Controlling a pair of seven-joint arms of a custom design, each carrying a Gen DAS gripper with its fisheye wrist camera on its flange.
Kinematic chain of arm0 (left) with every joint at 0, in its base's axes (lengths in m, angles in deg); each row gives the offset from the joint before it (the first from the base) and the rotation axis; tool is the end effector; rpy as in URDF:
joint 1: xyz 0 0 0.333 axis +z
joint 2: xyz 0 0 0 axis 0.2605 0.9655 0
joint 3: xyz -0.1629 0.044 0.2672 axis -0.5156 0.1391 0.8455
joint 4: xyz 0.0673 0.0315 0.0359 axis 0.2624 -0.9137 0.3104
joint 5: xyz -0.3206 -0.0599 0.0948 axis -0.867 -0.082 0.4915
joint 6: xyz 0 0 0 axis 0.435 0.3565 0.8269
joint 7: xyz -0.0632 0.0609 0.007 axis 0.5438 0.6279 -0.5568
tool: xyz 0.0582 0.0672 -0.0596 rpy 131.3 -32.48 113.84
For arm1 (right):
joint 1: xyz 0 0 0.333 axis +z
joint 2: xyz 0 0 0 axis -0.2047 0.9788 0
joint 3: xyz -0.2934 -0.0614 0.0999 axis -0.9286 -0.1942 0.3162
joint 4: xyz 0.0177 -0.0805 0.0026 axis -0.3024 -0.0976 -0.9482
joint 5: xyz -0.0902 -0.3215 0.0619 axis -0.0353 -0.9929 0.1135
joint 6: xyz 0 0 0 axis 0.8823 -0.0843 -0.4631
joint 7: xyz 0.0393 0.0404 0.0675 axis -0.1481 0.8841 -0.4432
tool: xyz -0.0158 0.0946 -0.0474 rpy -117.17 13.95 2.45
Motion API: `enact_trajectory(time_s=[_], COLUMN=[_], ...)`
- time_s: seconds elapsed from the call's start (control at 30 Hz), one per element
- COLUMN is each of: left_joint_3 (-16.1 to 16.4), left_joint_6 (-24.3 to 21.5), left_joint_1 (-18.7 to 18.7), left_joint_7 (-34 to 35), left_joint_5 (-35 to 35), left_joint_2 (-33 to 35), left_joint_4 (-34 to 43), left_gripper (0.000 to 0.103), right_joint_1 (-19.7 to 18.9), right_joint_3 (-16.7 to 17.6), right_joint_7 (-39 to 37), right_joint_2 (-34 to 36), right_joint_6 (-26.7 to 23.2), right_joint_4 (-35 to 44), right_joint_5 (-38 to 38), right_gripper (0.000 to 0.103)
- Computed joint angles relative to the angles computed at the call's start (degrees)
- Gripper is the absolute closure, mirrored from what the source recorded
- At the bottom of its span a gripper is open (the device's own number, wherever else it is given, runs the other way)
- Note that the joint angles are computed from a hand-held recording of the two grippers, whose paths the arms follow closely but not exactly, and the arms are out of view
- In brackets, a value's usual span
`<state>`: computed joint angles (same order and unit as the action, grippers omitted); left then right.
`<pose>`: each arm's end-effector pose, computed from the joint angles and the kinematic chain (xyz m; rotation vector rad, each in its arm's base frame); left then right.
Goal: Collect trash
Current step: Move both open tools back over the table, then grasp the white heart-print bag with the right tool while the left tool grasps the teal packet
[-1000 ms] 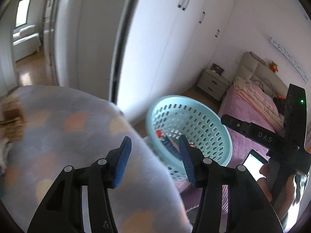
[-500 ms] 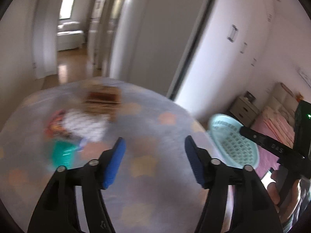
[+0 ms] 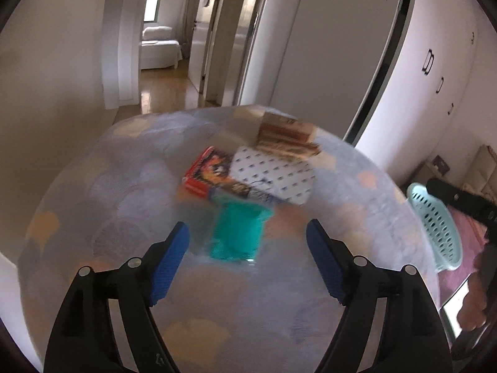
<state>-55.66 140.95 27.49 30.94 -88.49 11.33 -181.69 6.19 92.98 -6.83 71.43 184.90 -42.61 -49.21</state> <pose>0.4091 -0.0660 0.5009 -1.9844 1.5043 -0.8912 0.5138 0.1890 0.5515 -1.9101 1.3389 -0.3556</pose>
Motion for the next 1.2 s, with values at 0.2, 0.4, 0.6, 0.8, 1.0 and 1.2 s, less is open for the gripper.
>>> enact_trajectory(time_s=[0.2,0.4,0.6,0.8,1.0,1.2], left_joint_3=[1.5,-0.7,1.9,-3.3,-6.6,-4.7], left_joint_6=[0.7,0.8,1.9,5.8,8.1,8.0], left_joint_1=[0.0,2.2,-1.0,5.6,9.5,6.9], left_joint_7=[0.9,-0.6,0.4,-3.7,-5.1,-2.4], left_joint_5=[-0.2,3.0,1.1,-1.0,-3.9,-6.2], left_joint_2=[3.5,5.3,5.1,3.0,1.9,2.8], left_joint_4=[0.6,2.3,1.3,-1.2,-2.3,-1.8], left_gripper=[0.027,0.042,0.064,0.064,0.064,0.064], right_joint_1=[1.2,1.6,0.8,0.2,-0.2,-1.6], right_joint_3=[2.5,5.4,7.9,9.3,10.2,11.7], right_joint_7=[1.1,2.2,4.0,3.7,2.1,-0.8], right_joint_2=[5.1,11.5,17.7,20.0,21.8,22.8], right_joint_6=[-1.3,-3.9,-7.4,-8.1,-8.1,-11.2], right_joint_4=[5.8,13.4,20.2,22.4,23.1,24.0], right_joint_5=[-6.2,-10.7,-11.5,-12.5,-12.7,-9.3], right_gripper=[0.042,0.041,0.041,0.041,0.042,0.061])
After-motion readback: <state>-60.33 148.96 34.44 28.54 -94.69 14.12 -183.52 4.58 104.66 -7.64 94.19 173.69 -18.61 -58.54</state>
